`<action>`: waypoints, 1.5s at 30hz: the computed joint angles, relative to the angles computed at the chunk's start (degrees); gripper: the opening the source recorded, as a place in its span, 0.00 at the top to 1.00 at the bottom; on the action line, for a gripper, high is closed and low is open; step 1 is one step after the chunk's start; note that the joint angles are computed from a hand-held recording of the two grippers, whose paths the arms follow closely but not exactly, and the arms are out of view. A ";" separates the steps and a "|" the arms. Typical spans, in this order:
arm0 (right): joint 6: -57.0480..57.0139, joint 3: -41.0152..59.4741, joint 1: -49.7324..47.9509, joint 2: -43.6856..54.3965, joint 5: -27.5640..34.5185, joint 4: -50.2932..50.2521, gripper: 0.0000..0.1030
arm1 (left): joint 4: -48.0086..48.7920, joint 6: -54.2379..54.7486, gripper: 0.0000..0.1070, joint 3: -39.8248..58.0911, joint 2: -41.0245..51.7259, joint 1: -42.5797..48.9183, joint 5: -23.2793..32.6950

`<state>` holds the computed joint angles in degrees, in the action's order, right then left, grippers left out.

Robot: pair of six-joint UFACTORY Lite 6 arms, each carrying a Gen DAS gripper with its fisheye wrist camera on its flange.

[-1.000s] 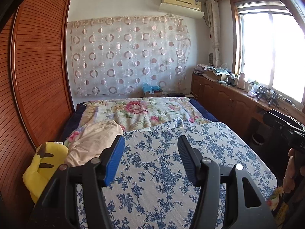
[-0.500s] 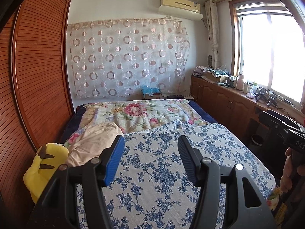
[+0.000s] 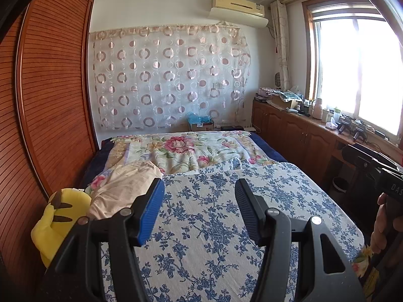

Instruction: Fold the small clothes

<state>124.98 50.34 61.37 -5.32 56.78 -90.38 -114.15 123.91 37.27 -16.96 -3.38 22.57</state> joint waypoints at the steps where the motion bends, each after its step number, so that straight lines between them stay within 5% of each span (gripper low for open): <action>1: 0.02 -0.02 -0.02 -0.04 -0.03 -0.03 0.20 | -0.02 0.06 0.46 -0.03 0.00 0.05 0.05; 45: 1.08 -1.02 -0.28 -0.25 -0.15 -0.88 0.20 | 3.65 -3.23 0.46 -1.25 -2.50 1.14 1.00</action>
